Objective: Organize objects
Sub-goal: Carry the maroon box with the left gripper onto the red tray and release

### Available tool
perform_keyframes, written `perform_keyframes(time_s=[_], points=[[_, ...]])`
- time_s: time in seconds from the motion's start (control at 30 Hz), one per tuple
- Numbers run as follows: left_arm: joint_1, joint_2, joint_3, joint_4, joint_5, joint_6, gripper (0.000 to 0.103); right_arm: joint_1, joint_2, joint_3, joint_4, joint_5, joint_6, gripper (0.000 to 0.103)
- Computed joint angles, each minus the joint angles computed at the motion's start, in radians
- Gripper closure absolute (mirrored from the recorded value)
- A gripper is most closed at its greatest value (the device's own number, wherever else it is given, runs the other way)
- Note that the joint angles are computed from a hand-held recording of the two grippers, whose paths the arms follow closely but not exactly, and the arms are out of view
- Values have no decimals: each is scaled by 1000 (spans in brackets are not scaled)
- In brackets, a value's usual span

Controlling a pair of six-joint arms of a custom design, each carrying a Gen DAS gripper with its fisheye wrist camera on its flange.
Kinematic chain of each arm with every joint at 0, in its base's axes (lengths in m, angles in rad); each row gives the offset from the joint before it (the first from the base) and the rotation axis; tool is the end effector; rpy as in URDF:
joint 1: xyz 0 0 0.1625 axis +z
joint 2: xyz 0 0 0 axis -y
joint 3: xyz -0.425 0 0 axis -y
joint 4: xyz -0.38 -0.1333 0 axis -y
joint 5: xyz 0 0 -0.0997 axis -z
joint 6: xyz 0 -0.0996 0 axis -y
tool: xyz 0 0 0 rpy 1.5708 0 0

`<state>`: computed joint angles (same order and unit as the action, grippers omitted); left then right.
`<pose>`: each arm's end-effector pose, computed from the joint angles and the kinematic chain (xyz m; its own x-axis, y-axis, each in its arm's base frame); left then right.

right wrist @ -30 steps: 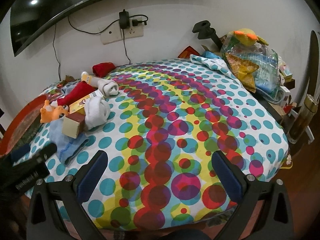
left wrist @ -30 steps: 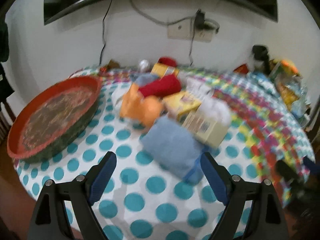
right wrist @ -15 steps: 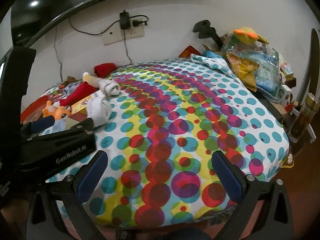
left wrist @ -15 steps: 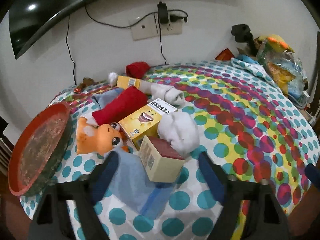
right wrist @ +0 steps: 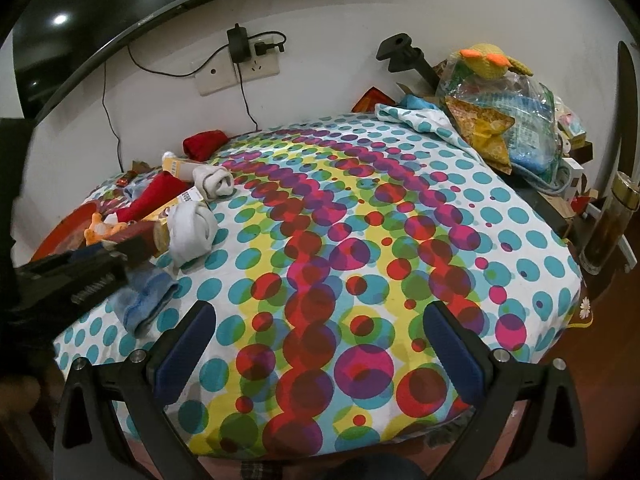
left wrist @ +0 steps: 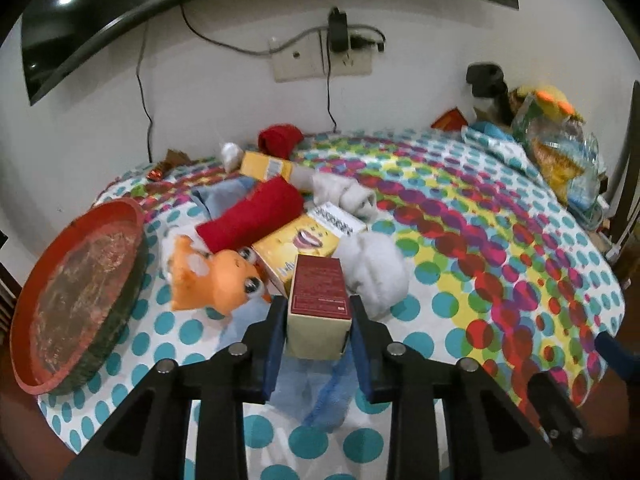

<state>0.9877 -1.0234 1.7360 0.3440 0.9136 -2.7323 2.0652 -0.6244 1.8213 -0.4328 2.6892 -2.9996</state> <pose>-0.0916 -0.4915 0.1593 -0.5673 0.4591 -0.6837 0.7687 0.5931 -0.2395 0.2501 -0.3719 -0.0449 -0.7324 0.4467 0.5138 -0.2269 0.5514 -0.8028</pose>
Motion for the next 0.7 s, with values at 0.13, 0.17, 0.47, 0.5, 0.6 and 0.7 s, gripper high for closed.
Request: perform_keyframes(time_s=[0.13,0.17,0.47,0.5,0.6,0.7], points=[[-18,-43,25,-33,-20,25,73,3,1,-2,-1,6,-2,0],[-19,-49,26,-35,-23,26,73,5,3,-5,3,8,0,0],[13,-119,-24,-31,-83,46,73,24,35,-45,35,25,-25,0],[22,-129,-35,-33,-90,55,73,27,40,-49,37,26,-29,0],[50,-151,-67,-40,-107,97,73,32,57,-67,52,27,-36,0],[85,-168,-105,-49,-126,131,73,33,77,-90,77,29,-34,0]])
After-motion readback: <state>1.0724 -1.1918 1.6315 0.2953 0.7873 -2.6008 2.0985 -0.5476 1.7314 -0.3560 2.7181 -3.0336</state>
